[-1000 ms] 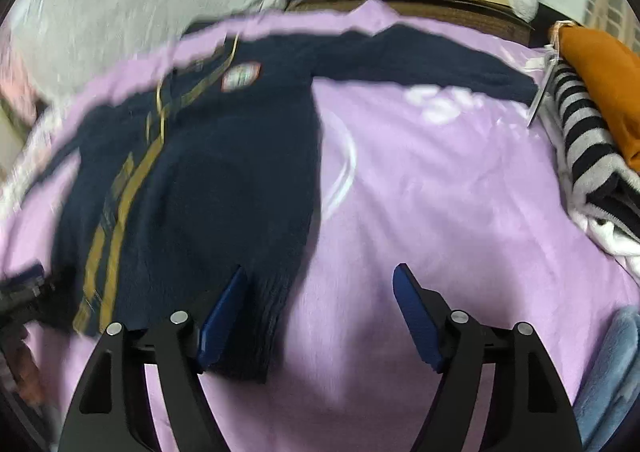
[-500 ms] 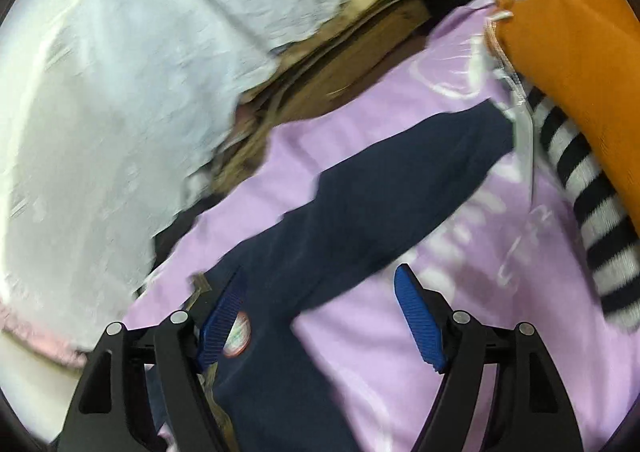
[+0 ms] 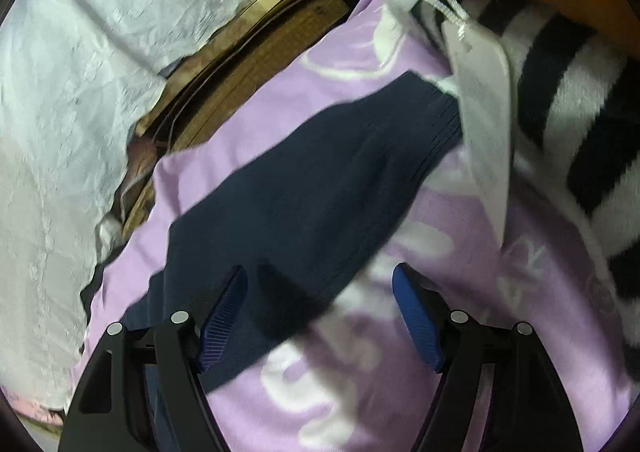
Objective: Fold small clothes
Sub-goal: 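Move the right tool to the cardigan sleeve cuff and grasp it, then lift the sleeve with the right tool and fold it across the cardigan body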
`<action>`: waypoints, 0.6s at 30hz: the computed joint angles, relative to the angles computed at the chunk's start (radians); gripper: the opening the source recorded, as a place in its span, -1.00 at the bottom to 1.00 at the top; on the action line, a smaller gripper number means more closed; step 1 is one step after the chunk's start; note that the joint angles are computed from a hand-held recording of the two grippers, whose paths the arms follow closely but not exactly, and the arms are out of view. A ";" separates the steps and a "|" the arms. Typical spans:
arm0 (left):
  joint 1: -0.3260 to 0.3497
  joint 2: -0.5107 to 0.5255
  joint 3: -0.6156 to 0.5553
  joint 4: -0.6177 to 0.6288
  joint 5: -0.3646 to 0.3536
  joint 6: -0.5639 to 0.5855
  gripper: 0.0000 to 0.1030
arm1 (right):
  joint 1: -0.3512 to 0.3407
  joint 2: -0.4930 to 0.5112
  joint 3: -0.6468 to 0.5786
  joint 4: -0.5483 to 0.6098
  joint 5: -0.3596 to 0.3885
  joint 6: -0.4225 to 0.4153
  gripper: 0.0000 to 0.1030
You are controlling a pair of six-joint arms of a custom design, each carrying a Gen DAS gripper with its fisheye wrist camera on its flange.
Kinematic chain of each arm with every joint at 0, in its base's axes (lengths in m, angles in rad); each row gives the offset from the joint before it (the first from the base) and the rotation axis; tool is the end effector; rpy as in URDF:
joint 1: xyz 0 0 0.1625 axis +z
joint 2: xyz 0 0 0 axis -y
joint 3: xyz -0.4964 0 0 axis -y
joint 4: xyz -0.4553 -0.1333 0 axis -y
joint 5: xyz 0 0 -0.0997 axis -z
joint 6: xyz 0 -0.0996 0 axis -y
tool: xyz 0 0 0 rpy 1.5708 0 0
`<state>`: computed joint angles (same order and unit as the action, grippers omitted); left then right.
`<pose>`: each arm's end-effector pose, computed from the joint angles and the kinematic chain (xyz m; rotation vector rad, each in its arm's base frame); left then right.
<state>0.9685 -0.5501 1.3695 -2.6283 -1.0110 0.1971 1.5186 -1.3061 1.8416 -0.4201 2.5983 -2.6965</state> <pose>-0.3286 -0.8066 0.0308 0.9308 2.4336 -0.4557 0.0187 -0.5628 0.3043 -1.3005 -1.4996 1.7448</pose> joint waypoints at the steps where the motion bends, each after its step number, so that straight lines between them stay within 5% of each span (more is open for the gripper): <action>1: 0.001 0.000 0.000 -0.002 -0.003 0.001 0.92 | -0.002 -0.005 0.005 -0.021 0.015 -0.009 0.43; 5: 0.004 0.000 -0.001 -0.002 -0.009 0.001 0.92 | -0.013 -0.007 -0.010 -0.059 0.079 -0.043 0.37; 12: 0.003 0.001 -0.005 0.004 0.001 0.007 0.92 | -0.027 -0.027 0.028 -0.178 0.042 -0.128 -0.66; 18: 0.002 0.000 -0.006 0.006 0.001 0.014 0.92 | -0.001 -0.059 0.091 -0.343 -0.003 -0.279 -0.74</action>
<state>0.9708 -0.5496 1.3632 -2.6225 -1.0105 0.2110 1.5172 -1.3655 1.9322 -0.7632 2.5950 -2.9752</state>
